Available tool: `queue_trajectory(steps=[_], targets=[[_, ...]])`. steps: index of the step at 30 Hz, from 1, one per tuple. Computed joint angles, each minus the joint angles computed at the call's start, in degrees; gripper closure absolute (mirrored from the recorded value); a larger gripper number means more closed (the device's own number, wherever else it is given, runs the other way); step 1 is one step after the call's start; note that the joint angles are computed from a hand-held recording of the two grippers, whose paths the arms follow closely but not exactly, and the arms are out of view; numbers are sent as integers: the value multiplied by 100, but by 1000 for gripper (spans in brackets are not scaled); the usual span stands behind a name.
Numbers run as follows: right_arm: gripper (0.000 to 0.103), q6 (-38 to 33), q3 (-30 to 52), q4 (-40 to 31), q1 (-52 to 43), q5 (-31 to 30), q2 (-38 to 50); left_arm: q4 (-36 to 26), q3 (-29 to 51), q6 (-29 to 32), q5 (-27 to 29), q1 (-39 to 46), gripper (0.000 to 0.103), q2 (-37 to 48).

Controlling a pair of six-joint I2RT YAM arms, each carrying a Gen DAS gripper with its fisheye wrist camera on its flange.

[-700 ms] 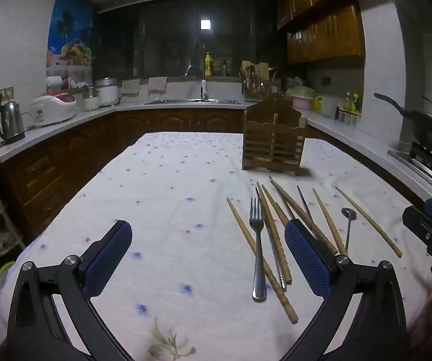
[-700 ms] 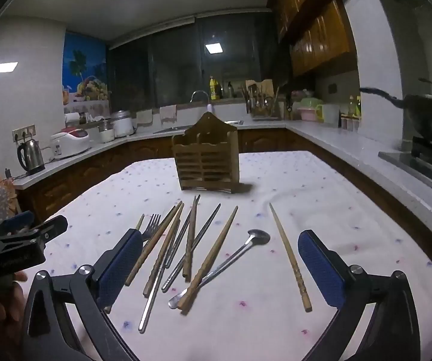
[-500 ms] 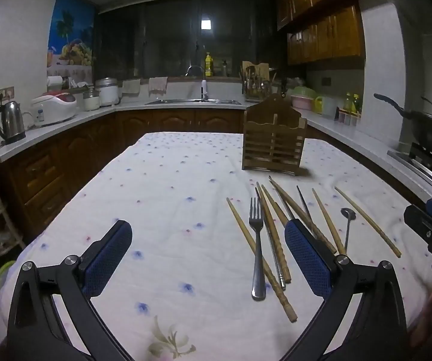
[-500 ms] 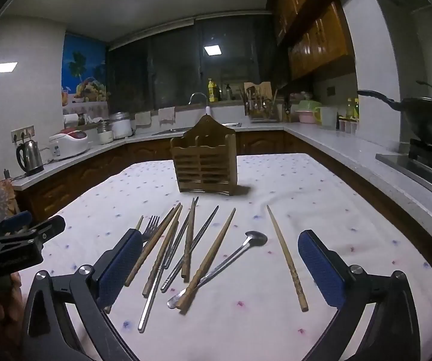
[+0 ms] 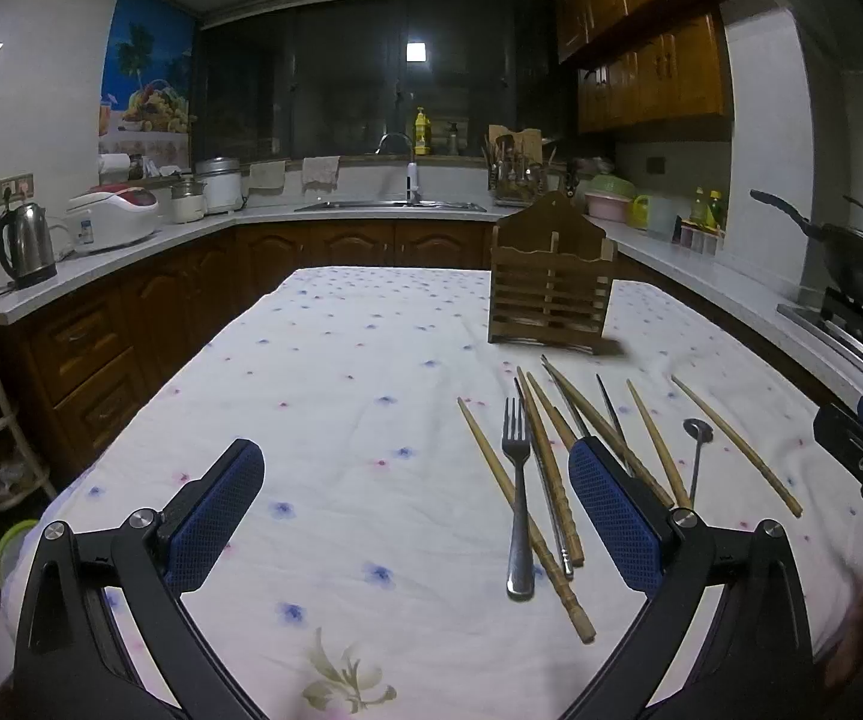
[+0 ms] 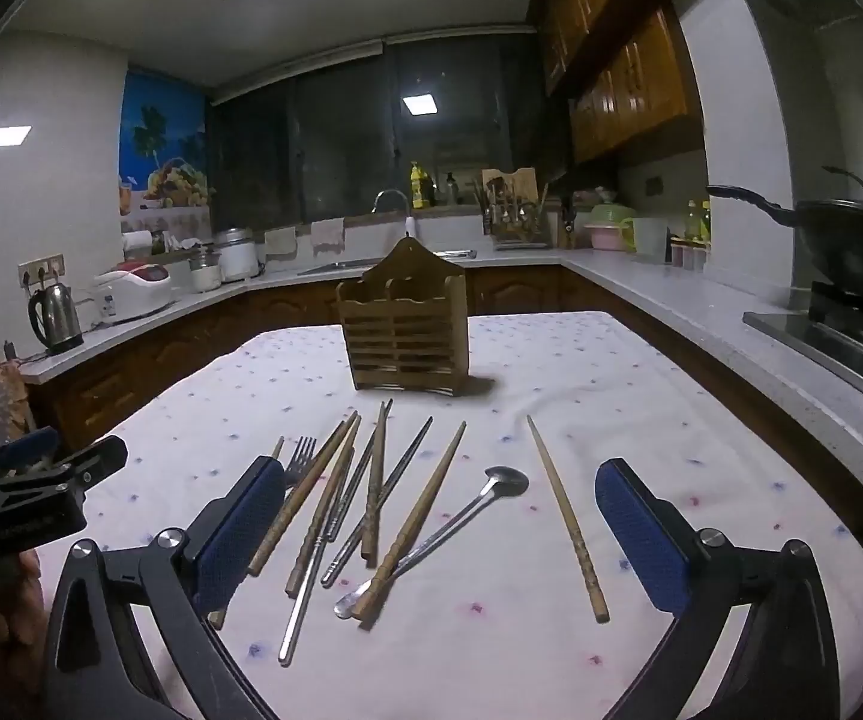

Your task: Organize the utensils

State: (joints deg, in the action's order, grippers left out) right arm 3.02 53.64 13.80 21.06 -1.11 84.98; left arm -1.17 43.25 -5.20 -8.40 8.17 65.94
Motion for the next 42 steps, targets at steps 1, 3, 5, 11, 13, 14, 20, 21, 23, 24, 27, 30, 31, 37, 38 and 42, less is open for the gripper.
queue_trajectory(steps=[1, 3, 5, 11, 13, 14, 20, 21, 23, 24, 27, 30, 31, 37, 38, 42], targets=[[0, -10, -11, 1, 11, 13, -19, -2, 9, 6, -15, -10, 0, 10], [0, -27, 14, -19, 20, 16, -15, -25, 16, 14, 9, 18, 0, -4], [0, -29, 74, -15, 35, 15, 55, -7, 6, 1, 12, 12, 0, 2], [0, -27, 80, 21, 13, -102, 75, -16, 15, 9, 37, 28, 0, -2], [0, -30, 65, 40, 17, -115, 69, -43, 34, 14, 65, 51, 0, -9], [0, -28, 67, 46, 17, -131, 73, -31, 22, 14, 44, 35, 0, -9], [0, -30, 54, 64, 3, -193, 61, -47, 42, 6, 54, 35, 0, 6], [0, -27, 50, 69, 5, -193, 61, -81, 65, 9, 68, 43, 0, -4], [0, -16, 57, 63, 0, -221, 63, -104, 83, 16, 72, 49, 0, -6], [0, -13, 68, 55, -2, -234, 64, -105, 80, 17, 83, 53, 0, -8], [0, -6, 63, 66, -1, -265, 64, -169, 144, 19, 86, 52, 0, 10], [0, 8, 89, 35, 1, -285, 71, -190, 175, 20, 97, 56, 0, 32], [0, 9, 104, 26, -4, -296, 76, -190, 175, 20, 97, 56, 0, 32], [0, 21, 117, 14, 13, -276, 84, -143, 156, 13, 72, 37, 0, 58], [0, 13, 105, 24, 6, -283, 79, -157, 166, 7, 84, 41, 0, 62], [0, 18, 105, 23, 8, -284, 82, -150, 147, -10, 96, 36, 0, 75]])
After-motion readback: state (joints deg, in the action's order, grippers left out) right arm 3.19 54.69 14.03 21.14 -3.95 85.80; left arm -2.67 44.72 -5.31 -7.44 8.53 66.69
